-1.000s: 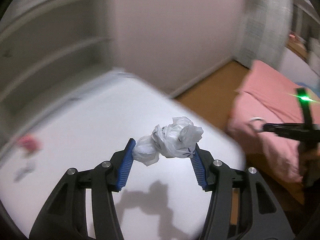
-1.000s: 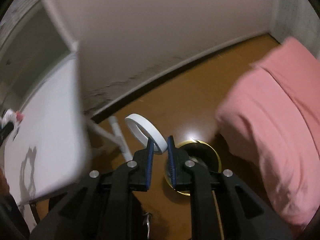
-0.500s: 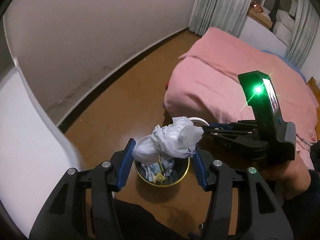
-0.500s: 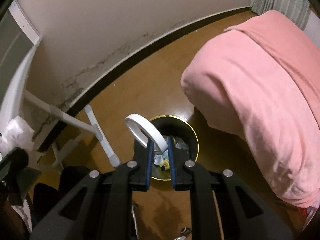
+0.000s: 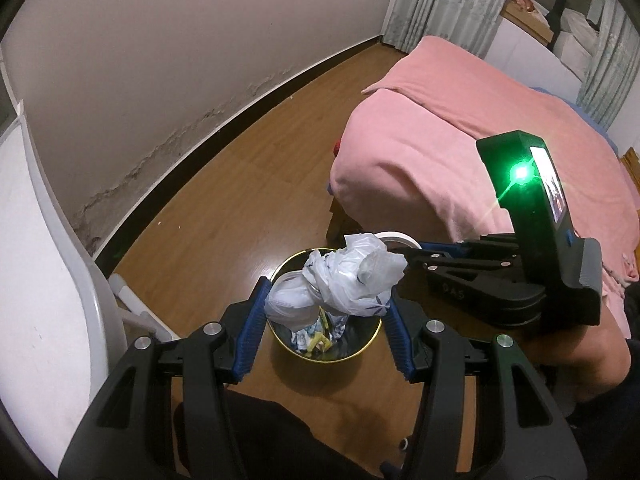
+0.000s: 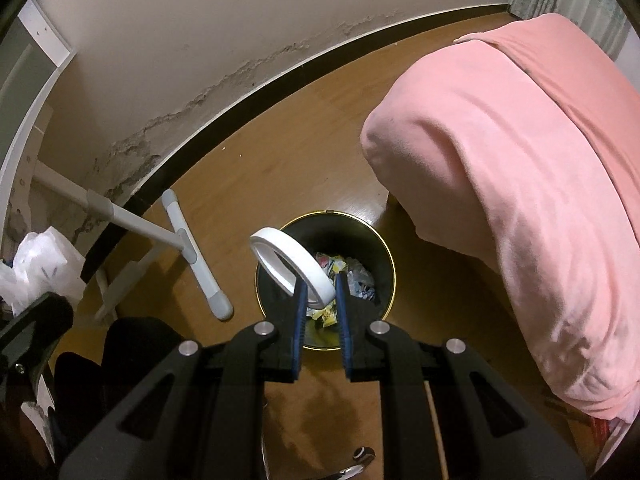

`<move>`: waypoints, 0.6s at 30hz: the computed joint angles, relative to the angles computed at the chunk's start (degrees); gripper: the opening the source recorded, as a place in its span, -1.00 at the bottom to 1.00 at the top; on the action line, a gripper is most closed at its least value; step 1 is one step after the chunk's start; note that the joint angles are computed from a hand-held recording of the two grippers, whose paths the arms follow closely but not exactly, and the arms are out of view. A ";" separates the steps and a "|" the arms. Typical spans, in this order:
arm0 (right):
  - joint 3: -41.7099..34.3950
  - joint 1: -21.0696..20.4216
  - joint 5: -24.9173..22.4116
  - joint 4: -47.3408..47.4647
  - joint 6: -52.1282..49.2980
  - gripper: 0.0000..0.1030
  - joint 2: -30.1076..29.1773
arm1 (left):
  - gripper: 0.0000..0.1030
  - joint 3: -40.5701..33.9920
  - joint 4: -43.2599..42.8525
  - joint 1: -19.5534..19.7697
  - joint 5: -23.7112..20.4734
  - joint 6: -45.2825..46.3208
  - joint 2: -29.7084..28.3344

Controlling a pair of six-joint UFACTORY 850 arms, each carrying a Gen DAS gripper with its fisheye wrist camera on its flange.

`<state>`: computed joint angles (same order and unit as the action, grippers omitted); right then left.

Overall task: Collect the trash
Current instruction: 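Carry the tape roll and plastic bag over the bin and open both tools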

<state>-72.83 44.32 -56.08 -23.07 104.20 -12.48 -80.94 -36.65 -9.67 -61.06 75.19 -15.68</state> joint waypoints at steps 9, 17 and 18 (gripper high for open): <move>0.66 -0.75 0.56 -0.82 1.37 -0.32 0.33 | 0.02 1.85 1.14 -0.55 0.75 0.28 0.61; 2.75 -0.10 -1.47 -4.91 10.10 0.18 2.57 | 0.02 3.00 2.64 -2.14 1.76 -0.59 -0.26; 3.21 -0.03 -1.44 -5.23 11.27 0.19 2.98 | 0.02 3.07 2.61 -2.35 1.70 -0.65 -0.37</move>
<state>-69.62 44.29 -57.53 -28.30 115.48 -9.50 -77.87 -34.04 -12.03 -59.36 74.54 -16.05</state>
